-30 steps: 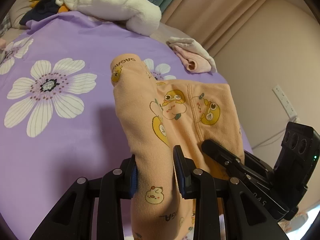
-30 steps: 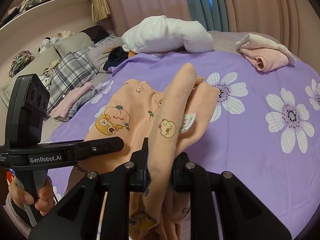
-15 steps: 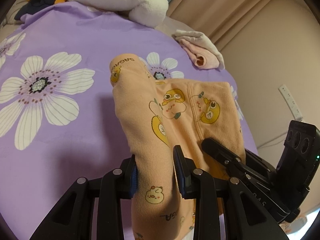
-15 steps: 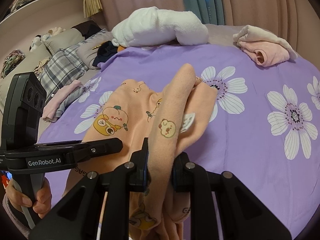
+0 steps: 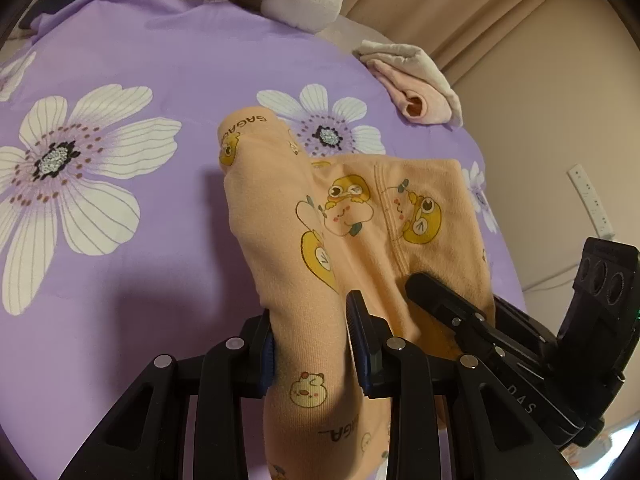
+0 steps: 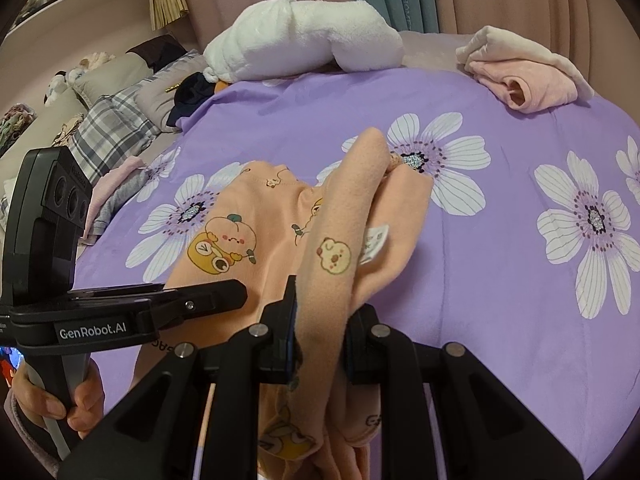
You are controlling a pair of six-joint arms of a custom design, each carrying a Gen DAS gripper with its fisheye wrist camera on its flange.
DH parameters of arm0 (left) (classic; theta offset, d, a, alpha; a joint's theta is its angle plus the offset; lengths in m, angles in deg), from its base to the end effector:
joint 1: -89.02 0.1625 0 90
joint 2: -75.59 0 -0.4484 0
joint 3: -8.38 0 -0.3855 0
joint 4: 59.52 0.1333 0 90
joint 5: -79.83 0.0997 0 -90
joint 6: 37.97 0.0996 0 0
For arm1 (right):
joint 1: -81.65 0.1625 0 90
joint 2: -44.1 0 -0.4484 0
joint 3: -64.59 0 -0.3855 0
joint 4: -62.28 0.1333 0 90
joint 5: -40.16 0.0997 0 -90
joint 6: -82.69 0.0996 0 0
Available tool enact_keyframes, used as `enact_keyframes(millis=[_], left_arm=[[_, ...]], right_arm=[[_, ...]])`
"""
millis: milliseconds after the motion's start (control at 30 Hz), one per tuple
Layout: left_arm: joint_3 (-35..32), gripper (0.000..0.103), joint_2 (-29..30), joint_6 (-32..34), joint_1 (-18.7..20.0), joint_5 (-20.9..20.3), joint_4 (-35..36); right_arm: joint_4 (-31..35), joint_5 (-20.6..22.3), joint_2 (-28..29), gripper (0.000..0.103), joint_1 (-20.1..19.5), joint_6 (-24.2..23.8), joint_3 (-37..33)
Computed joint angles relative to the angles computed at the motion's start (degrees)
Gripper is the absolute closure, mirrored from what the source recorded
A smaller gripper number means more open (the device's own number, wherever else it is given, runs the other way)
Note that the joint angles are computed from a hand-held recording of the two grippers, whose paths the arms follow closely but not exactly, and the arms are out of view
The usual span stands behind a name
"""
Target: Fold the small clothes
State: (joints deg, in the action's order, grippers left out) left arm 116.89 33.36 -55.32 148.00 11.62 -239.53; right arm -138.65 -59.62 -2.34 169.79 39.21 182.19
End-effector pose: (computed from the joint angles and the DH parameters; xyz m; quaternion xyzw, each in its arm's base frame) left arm -0.1713 -0.6153 0.0664 0.0758 0.9588 -0.2600 0.0860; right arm 0.0977 -0.5764 0.1109 0.3058 -0.8861 0.2818 0.2046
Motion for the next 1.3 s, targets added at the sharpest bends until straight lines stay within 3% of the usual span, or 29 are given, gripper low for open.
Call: enact_keyframes(millis=[600, 1300], left_arm=[[-2.8, 0.073, 1.5, -0.1, 1.1, 0.2, 3.8], [-3.7, 0.073, 2.4, 0.1, 1.1, 3.2, 6.1]], right_arm=[[1.9, -1.4, 1.8, 0.084, -0.9, 0.6, -2.5], [3.6, -2.6, 2.6, 0.084, -2.1, 1.8, -4.3]])
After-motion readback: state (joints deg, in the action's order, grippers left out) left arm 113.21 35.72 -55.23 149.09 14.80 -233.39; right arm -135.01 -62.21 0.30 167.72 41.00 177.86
